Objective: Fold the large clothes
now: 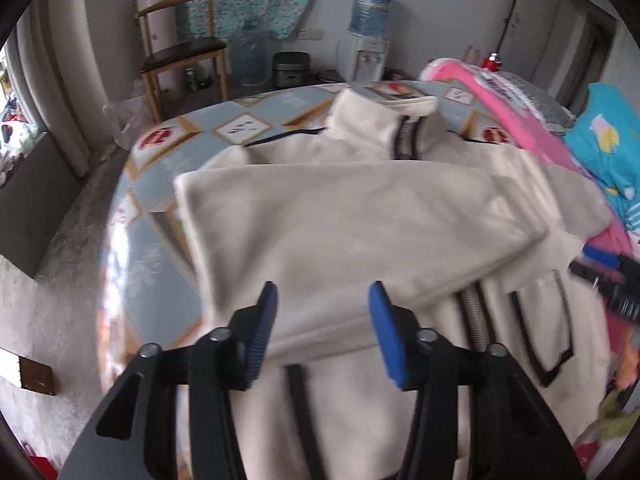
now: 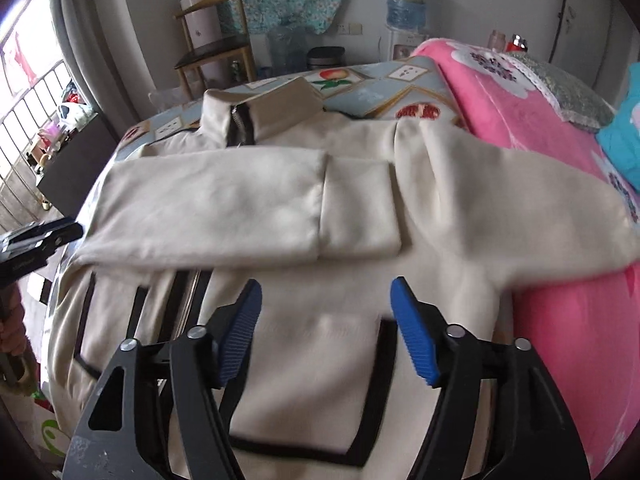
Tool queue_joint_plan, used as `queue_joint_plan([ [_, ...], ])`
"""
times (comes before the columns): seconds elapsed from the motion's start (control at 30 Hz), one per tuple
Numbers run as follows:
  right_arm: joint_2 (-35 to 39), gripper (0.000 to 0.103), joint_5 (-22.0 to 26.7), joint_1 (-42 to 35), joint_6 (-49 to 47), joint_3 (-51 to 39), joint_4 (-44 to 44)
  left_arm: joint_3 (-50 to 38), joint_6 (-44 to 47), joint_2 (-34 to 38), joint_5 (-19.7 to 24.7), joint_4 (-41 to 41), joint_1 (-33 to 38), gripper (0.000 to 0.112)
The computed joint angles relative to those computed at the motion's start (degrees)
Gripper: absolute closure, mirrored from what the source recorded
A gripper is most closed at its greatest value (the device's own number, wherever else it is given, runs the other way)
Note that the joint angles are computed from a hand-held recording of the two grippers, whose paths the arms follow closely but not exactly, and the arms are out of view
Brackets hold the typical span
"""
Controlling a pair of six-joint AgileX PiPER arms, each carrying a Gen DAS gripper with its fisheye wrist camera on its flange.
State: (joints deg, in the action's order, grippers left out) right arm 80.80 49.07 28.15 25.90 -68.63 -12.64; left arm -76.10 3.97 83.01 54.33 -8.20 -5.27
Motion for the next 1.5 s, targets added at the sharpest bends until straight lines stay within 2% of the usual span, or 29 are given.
queue_joint_plan([
  [0.1, -2.6, 0.034, -0.2, 3.0, 5.7, 4.5, -3.8, -0.9, -5.8, 1.4, -0.9, 2.9, -4.4, 0.054],
  [0.33, -3.3, 0.033, -0.7, 3.9, 12.0, 9.7, -6.2, -7.0, -17.0, 10.2, -1.8, 9.3, -11.8, 0.045],
  [0.43, -3.5, 0.027, -2.1, 3.0, 14.1, 11.4, -6.3, -9.3, -18.3, 13.9, -1.2, 10.3, -13.5, 0.034],
  [0.53, -1.0, 0.026, -2.1, 2.7, 14.8, 11.5, -5.5, -10.5, -19.3, 17.1, 0.2, 13.1, -15.2, 0.031],
  [0.57, -0.5, 0.023, -2.0, 4.0, 17.1, 11.9, -7.9, -10.1, -19.5, 17.4, 0.2, 13.2, -15.1, 0.03],
  [0.63, 0.0, 0.014, -1.5, 6.3, 19.2, 12.1, -10.6, -6.4, -21.9, 15.7, -3.4, 15.8, -15.7, 0.023],
  [0.67, 0.4, 0.009, -1.3, 7.2, 19.9, 12.2, -11.4, -6.2, -22.8, 15.9, -3.4, 16.5, -15.7, 0.015],
  [0.77, 0.3, 0.007, -1.9, 9.5, 24.6, 13.6, -15.4, -4.4, -21.7, 15.0, -5.3, 15.6, -15.2, 0.015],
  [0.93, -0.7, 0.007, -2.2, 10.7, 27.9, 15.0, -17.4, -2.2, -22.4, 13.9, -7.7, 16.5, -15.4, 0.015],
  [1.2, 0.0, 0.007, -1.2, 10.3, 27.1, 14.2, -16.3, -4.6, -21.0, 15.2, -5.0, 15.9, -15.3, 0.015],
  [1.5, -0.8, 0.007, -2.7, 9.9, 26.3, 15.2, -16.7, -3.2, -19.7, 14.5, -7.1, 15.4, -14.9, 0.014],
])
